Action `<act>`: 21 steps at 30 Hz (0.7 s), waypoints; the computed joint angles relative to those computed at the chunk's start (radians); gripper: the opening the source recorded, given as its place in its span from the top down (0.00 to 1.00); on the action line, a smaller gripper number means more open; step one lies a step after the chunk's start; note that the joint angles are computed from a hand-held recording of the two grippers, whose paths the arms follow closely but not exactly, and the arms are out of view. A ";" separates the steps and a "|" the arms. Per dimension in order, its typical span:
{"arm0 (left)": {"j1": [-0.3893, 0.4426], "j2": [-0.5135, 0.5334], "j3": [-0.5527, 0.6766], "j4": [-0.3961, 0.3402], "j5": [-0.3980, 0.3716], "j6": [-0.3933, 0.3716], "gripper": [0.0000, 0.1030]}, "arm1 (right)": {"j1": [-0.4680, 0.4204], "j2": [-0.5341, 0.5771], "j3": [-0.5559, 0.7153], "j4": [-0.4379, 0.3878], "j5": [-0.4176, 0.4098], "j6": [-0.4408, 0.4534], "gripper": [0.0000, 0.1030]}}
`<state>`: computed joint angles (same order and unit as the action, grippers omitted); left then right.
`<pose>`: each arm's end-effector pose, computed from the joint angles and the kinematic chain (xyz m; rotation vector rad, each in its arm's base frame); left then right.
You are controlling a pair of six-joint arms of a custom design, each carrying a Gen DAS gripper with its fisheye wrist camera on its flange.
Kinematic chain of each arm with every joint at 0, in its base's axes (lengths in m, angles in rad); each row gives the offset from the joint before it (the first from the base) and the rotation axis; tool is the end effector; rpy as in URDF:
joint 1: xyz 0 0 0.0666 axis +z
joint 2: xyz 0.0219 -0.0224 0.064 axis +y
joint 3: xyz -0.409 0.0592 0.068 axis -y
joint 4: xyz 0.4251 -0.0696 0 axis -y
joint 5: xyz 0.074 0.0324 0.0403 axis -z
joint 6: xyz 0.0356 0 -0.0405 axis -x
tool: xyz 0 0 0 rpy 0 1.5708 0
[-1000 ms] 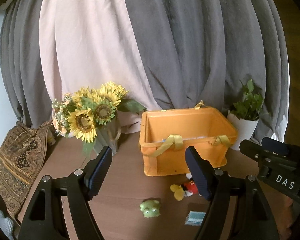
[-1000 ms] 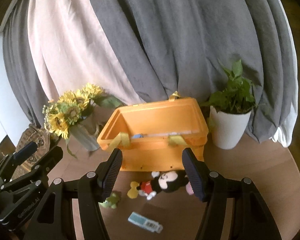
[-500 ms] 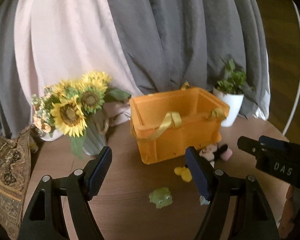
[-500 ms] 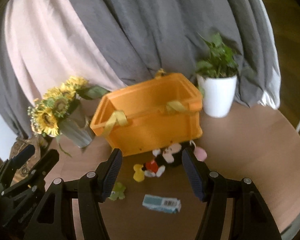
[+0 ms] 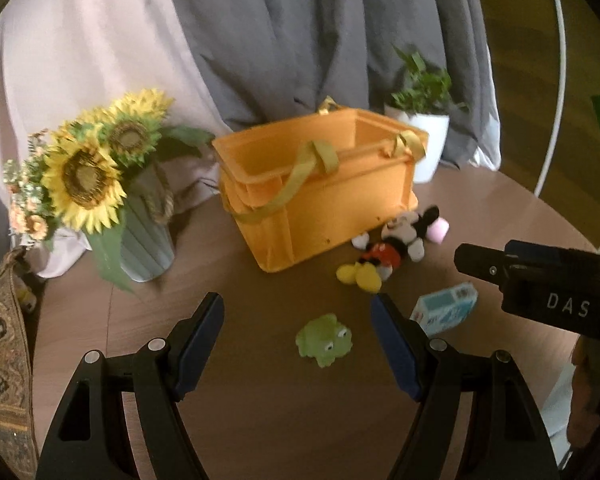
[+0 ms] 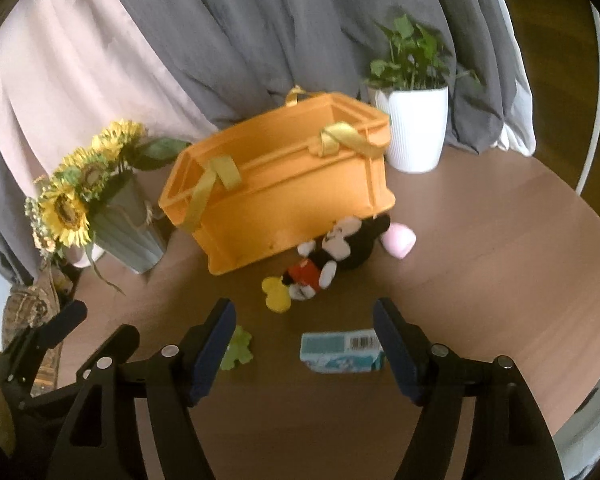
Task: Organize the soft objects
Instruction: 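Withdraw both open tools from the crate toward the items on the table, then grasp the green frog toy with the left tool while the right tool grasps the soap box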
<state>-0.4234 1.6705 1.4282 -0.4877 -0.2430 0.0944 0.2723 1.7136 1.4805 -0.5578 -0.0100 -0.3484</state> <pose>0.5720 -0.2488 0.3563 0.2497 2.2611 0.0081 0.6145 0.1715 0.3495 0.0858 2.3822 0.3105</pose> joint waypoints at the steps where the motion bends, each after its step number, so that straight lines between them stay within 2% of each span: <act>1: 0.002 0.003 -0.002 0.000 0.010 -0.009 0.27 | 0.002 0.004 0.001 -0.009 0.001 0.001 0.30; 4: 0.008 0.013 -0.013 0.012 0.039 -0.036 0.27 | 0.009 0.019 0.004 -0.033 0.010 0.001 0.29; 6: 0.012 0.022 -0.016 0.021 0.059 -0.052 0.27 | 0.012 0.029 0.008 -0.045 0.013 0.003 0.24; 11: 0.018 0.059 -0.007 0.043 0.116 -0.098 0.27 | 0.016 0.063 0.036 -0.099 0.047 0.013 0.22; 15: 0.027 0.102 0.029 0.012 0.159 -0.112 0.27 | 0.013 0.088 0.056 -0.132 0.057 -0.001 0.22; 21: 0.036 0.148 0.063 -0.024 0.179 -0.134 0.27 | 0.014 0.131 0.093 -0.186 0.059 0.007 0.22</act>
<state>-0.3876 1.8182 1.4909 -0.5116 -0.0645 -0.0391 0.2859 1.8442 1.5736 -0.7439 0.0494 -0.3411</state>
